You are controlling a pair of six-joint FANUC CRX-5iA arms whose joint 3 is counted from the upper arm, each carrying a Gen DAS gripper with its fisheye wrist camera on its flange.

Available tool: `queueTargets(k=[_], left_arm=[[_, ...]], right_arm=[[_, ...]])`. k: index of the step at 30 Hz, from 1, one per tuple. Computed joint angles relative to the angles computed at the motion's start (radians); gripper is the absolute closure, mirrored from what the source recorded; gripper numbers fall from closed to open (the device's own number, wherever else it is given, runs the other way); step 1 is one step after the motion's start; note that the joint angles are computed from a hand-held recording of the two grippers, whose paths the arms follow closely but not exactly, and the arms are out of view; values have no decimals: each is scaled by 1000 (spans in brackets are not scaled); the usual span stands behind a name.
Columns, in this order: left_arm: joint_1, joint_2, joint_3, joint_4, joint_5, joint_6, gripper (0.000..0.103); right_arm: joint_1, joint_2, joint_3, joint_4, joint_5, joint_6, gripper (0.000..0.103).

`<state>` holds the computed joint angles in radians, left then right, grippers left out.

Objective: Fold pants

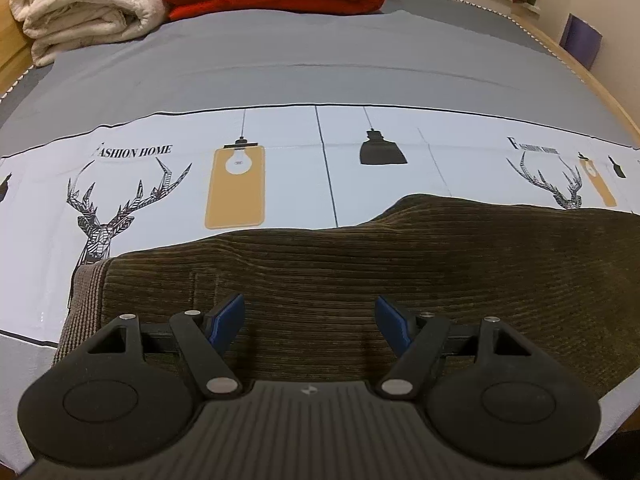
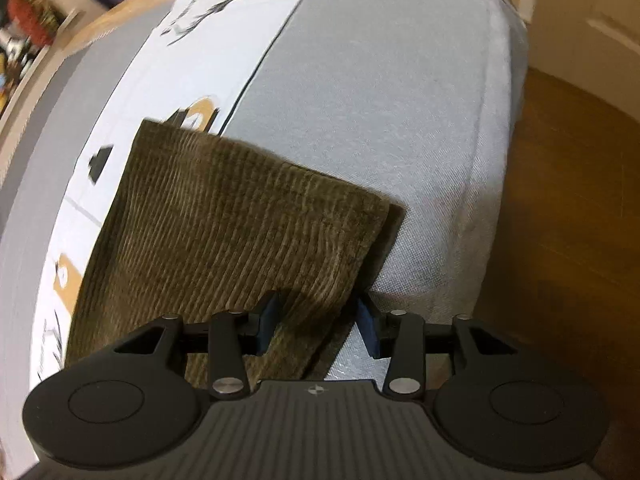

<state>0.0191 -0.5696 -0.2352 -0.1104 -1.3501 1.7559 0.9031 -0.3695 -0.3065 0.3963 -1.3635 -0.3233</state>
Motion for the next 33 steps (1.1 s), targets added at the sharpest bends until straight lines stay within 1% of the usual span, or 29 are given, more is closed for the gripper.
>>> queueTargets(k=[1, 3, 6, 9, 11, 12, 13, 15, 17, 19, 21, 23, 24, 25, 27, 28, 29, 31, 33], left_arm=[[3, -1, -1, 0, -1, 0, 26], [7, -2, -2, 1, -2, -2, 26], [8, -4, -1, -3, -6, 0, 26], [18, -12, -6, 0, -7, -6, 26], [26, -21, -9, 2, -9, -9, 26], [33, -26, -11, 5, -11, -13, 26], [39, -32, -14, 7, -13, -17, 26], [50, -41, -18, 9, -18, -26, 26], [65, -52, -22, 12, -24, -37, 26], [82, -63, -27, 17, -31, -47, 26], [103, -76, -32, 24, -36, -59, 26], [121, -84, -36, 32, -40, -69, 26], [129, -88, -38, 36, -41, -73, 26], [136, -91, -39, 41, -41, -77, 26], [147, -94, -40, 50, -41, -80, 26], [154, -97, -42, 56, -42, -83, 26], [156, -96, -42, 60, -41, -80, 26], [157, -94, -41, 66, -39, -82, 26], [149, -90, -40, 65, -31, -81, 26]], right_arm=[[2, 1, -1, 7, -5, -21, 69], [8, -8, -11, 21, 0, -59, 83], [41, -16, -20, 76, -8, -129, 87], [110, 21, 11, 182, -62, -115, 89], [186, 63, 39, 309, -99, -58, 89], [230, 89, 52, 386, -110, -7, 89], [281, 122, 66, 484, -109, 69, 89], [360, 178, 84, 630, -89, 192, 89], [441, 240, 99, 749, -31, 304, 89], [499, 287, 114, 790, 55, 393, 89], [545, 345, 148, 756, 158, 533, 89], [578, 405, 201, 656, 227, 707, 89], [592, 437, 234, 578, 253, 810, 88], [603, 473, 280, 470, 266, 940, 88], [626, 539, 362, 292, 232, 1179, 87], [637, 558, 375, 248, 218, 1251, 86], [655, 572, 371, 257, 201, 1294, 85], [682, 578, 334, 340, 195, 1315, 82], [684, 567, 342, 330, 203, 1307, 78]])
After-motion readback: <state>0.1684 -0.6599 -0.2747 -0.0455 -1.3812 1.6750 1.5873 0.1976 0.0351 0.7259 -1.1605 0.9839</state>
